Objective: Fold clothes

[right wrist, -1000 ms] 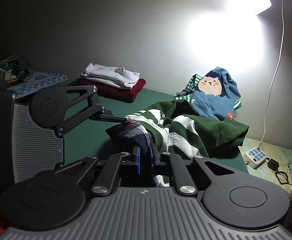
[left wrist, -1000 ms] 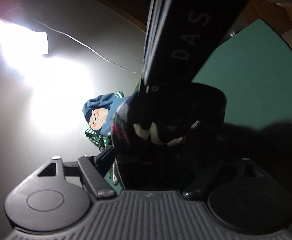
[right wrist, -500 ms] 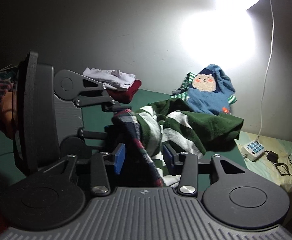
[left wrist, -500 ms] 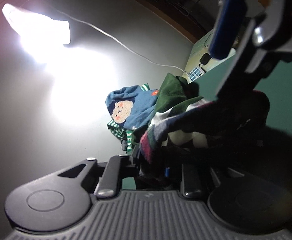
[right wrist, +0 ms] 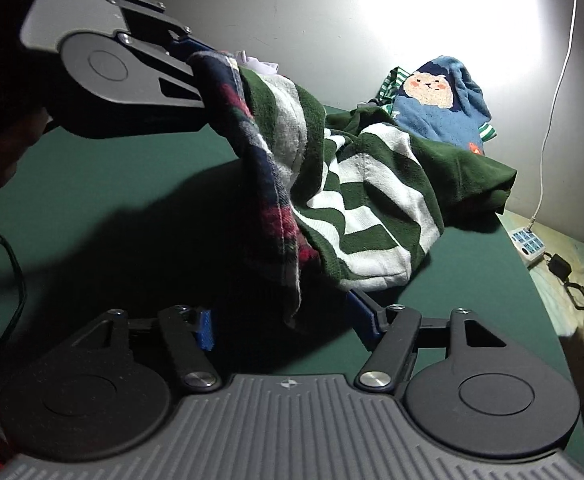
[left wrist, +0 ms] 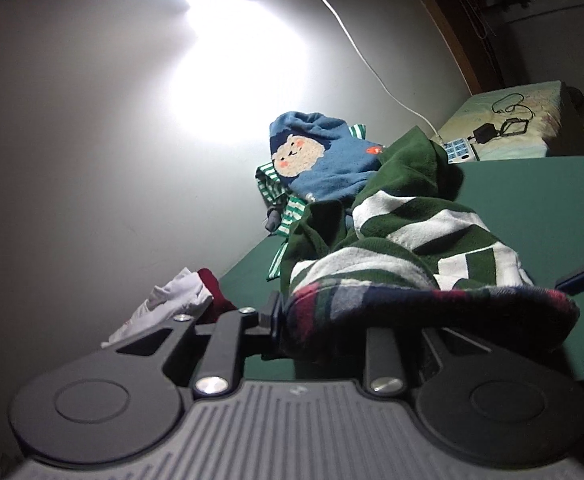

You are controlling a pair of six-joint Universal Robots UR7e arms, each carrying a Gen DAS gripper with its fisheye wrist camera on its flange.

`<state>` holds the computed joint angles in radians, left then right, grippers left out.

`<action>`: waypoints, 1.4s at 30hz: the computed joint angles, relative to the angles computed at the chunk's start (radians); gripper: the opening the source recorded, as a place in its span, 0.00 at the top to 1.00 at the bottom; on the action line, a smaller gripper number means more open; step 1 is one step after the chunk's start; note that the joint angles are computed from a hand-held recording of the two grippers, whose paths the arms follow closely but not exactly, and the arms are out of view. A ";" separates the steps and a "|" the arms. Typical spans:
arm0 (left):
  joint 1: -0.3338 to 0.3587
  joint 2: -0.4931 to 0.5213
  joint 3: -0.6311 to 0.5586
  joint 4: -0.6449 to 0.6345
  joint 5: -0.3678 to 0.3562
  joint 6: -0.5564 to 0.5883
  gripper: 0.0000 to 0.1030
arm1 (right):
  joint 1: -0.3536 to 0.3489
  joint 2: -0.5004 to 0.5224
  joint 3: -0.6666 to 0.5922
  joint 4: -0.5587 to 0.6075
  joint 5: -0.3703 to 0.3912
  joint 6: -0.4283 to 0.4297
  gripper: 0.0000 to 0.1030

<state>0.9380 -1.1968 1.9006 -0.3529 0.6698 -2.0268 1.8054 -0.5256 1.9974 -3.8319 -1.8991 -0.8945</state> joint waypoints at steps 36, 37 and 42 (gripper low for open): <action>0.024 -0.033 0.138 0.034 -0.044 -0.044 0.48 | 0.095 -0.200 0.129 0.053 0.072 0.098 0.98; 0.030 -0.023 0.136 0.018 -0.034 -0.034 0.49 | 0.096 -0.195 0.130 0.043 0.064 0.092 0.98; 0.061 0.035 0.090 -0.051 -0.010 0.015 0.66 | 0.087 -0.148 0.120 -0.023 -0.013 0.024 0.98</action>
